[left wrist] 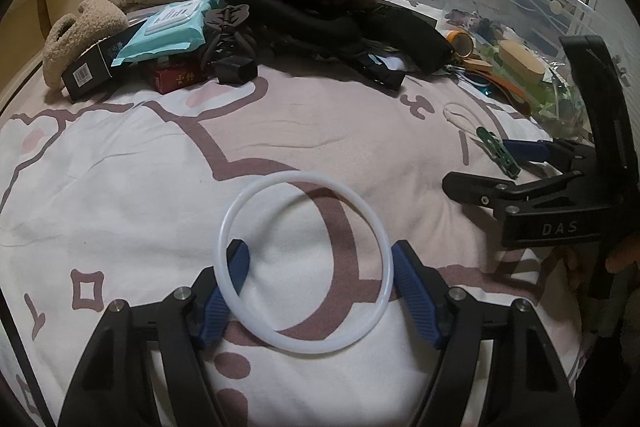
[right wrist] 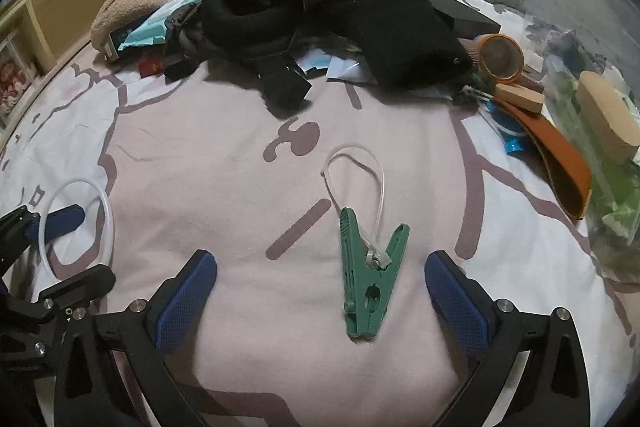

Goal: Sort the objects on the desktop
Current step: 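Close the right tool on the green clothespin while the left tool holds the white ring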

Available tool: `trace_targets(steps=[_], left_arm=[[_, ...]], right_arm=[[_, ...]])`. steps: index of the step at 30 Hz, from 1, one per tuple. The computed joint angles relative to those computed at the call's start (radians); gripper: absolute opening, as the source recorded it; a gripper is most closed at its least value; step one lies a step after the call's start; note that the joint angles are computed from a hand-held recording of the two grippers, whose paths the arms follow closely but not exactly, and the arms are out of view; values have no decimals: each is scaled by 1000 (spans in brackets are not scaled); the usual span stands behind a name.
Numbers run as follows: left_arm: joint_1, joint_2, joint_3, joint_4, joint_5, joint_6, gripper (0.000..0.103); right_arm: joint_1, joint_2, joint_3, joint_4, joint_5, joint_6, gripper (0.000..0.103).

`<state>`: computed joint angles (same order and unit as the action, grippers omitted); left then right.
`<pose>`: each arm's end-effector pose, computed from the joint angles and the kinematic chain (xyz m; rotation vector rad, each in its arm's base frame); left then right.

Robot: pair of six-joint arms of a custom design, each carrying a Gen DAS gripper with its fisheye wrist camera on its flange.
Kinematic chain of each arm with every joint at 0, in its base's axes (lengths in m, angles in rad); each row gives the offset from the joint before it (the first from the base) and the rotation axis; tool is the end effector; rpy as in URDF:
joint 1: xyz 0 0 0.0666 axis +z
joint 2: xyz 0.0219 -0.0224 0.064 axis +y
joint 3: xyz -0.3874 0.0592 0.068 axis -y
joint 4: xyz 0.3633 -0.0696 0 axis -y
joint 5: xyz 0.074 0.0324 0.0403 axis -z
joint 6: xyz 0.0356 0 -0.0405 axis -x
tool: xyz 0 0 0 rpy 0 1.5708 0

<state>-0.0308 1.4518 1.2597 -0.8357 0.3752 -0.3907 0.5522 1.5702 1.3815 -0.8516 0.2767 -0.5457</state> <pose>0.4546 -0.0275 0.3622 0.6582 2.4395 -0.3455 0.4319 0.2542 0.3564 0.0881 2.5490 0.0585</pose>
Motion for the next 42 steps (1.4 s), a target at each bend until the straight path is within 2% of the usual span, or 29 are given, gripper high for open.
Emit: trace_targets(steps=[2, 6, 13, 15, 17, 21, 23, 27, 28, 29, 33, 39, 42], left_arm=[[1, 0, -1, 2, 3, 3, 73], [3, 1, -2, 7, 12, 7, 73], [3, 0, -3, 8, 13, 8, 73], [3, -1, -4, 9, 12, 8, 74], [3, -1, -4, 9, 12, 8, 74], [3, 0, -1, 7, 14, 12, 74], [4, 0, -1, 8, 14, 12, 74], [6, -1, -1, 12, 21, 20, 74], [7, -3, -2, 15, 22, 23, 74], [7, -4, -3, 18, 19, 27, 74], [3, -12, -13, 38, -11, 42, 83], [-2, 2, -4, 40, -17, 62, 86], [-2, 8, 6, 31, -15, 70, 84]], right_arm=[[0, -16, -35, 56, -1, -2, 103], [-3, -18, -48, 86, -11, -6, 103], [11, -11, -27, 67, 25, -19, 101], [6, -34, -48, 72, 34, -35, 94], [-1, -56, -70, 87, 38, -63, 81], [-15, -76, -95, 114, 31, -100, 68], [-11, -76, -93, 110, 45, -102, 65], [-6, -82, -98, 111, 73, -105, 42], [-4, -84, -102, 114, 84, -110, 32], [-3, -88, -108, 120, 92, -117, 29], [-1, -96, -122, 138, 101, -115, 29], [13, -75, -98, 100, 146, -106, 29], [14, -71, -94, 93, 154, -103, 29]])
